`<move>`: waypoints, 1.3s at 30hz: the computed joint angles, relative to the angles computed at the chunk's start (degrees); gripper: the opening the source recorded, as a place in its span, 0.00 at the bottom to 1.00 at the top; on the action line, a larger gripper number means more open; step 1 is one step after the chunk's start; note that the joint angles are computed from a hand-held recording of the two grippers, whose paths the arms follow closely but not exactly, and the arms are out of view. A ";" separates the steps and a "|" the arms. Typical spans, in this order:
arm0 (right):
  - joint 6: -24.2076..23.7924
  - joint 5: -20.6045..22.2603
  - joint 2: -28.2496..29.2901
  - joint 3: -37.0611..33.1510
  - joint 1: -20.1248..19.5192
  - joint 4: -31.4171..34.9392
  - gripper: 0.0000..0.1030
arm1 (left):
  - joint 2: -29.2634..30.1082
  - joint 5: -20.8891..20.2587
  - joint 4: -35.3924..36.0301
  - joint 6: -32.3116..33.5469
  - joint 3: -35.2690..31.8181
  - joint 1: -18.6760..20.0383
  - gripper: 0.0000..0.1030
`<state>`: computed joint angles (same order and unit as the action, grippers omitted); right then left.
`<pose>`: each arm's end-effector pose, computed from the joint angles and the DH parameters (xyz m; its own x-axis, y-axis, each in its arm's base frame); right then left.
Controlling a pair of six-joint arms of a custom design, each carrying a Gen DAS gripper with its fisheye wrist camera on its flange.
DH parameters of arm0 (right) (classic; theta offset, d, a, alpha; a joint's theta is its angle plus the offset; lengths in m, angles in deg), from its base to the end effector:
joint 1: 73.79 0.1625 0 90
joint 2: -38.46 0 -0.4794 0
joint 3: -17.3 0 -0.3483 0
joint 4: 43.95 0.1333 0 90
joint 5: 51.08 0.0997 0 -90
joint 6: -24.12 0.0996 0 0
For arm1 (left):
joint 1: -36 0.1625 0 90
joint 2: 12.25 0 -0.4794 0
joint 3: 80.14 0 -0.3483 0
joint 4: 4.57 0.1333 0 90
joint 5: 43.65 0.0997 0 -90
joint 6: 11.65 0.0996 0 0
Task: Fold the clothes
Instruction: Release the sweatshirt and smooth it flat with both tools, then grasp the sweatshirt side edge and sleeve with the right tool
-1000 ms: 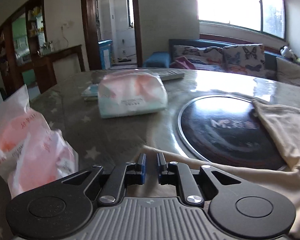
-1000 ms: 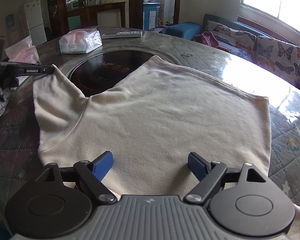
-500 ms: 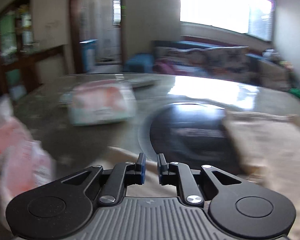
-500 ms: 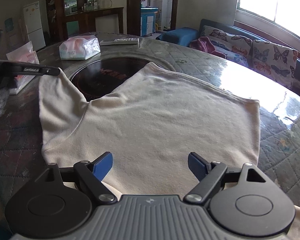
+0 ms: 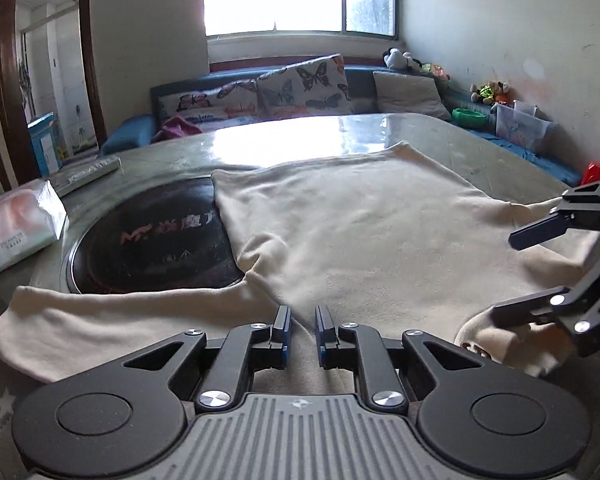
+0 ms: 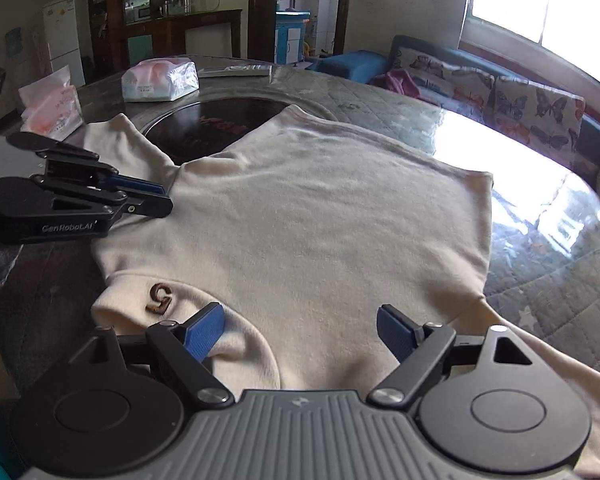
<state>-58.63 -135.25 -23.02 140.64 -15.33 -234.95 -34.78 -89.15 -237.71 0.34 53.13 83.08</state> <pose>-0.1566 -0.5293 0.2627 -0.5137 -0.5970 0.6162 -0.8232 0.5454 -0.1578 -0.1521 -0.4618 0.0139 -0.6416 0.3345 -0.6902 0.7241 0.5611 -0.4012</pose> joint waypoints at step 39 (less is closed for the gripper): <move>30.21 4.24 -3.54 -13.80 -15.17 -7.69 0.58 | 5.82 -15.22 18.70 0.39 -12.49 -6.92 0.25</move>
